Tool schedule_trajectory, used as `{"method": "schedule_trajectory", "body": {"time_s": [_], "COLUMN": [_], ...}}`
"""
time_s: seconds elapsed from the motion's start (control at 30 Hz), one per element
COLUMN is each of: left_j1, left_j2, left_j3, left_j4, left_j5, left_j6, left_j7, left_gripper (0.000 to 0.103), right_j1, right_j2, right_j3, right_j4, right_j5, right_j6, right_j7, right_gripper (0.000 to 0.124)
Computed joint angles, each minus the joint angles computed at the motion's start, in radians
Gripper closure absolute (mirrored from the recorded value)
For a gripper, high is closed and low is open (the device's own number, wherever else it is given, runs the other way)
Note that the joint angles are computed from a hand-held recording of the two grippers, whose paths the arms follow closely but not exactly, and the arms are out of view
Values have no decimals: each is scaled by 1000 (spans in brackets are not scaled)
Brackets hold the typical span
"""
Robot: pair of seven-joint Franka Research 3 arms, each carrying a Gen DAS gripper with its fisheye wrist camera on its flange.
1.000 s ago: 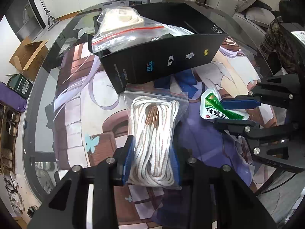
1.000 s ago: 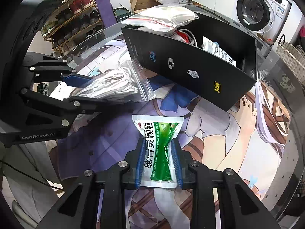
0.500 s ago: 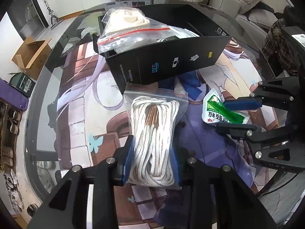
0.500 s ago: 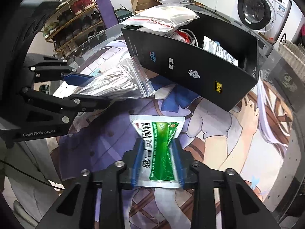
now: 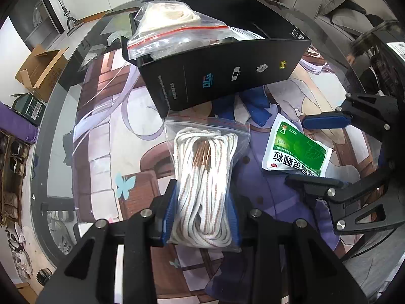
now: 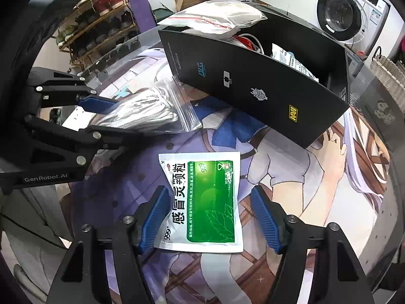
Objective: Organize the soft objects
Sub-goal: 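Grasp the bagged white rope with the left tool while the right tool grasps the green packet, then lift the bagged white rope with the left tool while the right tool lifts the green packet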
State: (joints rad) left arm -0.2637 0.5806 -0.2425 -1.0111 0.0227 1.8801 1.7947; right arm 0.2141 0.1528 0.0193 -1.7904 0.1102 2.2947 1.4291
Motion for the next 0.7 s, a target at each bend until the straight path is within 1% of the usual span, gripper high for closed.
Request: {"method": "schedule_trajectory", "body": {"time_s": [0.03,0.07,0.1,0.13,0.17,0.3,0.33,0.37,0.57,0.63,0.7], "left_j1": [-1,-2,-3,-3,-3,-1,0,1,11,16,23], "left_j2": [1,2,2,4,5,-6,-6,-9,-40,-54,-67], "left_j3": [0,1,1,1,1,0,0,1,-4,-7,-13], "left_j4": [2,2,3,7,8,-8,-6,-11,-49,-67,-79], "left_j5": [2,4,4,5,4,4,3,3,-8,-16,-30], "left_j6": [-1,-1,-2,-6,-7,5,5,10,56,78,91], "left_j7": [1,0,0,0,0,6,4,3,3,4,14], "left_gripper": [69,69,69,69,69,69,69,69,69,69,69], "right_j1": [0,8,17,14,13,18,18,17,3,3,-4], "right_j2": [3,5,2,1,6,4,1,0,-28,-40,-57], "right_j3": [-1,-4,-6,-1,1,2,3,3,0,0,2], "right_j4": [4,7,2,3,14,12,10,9,-13,-25,-37], "right_j5": [-7,-44,-85,-68,-59,-66,-63,-54,-20,-26,6], "right_j6": [-4,-6,0,1,-14,-10,-6,-3,-4,13,36], "right_j7": [0,16,28,6,0,1,1,1,-11,-3,-18], "right_gripper": [59,72,81,89,92,99,103,105,108,108,108]}}
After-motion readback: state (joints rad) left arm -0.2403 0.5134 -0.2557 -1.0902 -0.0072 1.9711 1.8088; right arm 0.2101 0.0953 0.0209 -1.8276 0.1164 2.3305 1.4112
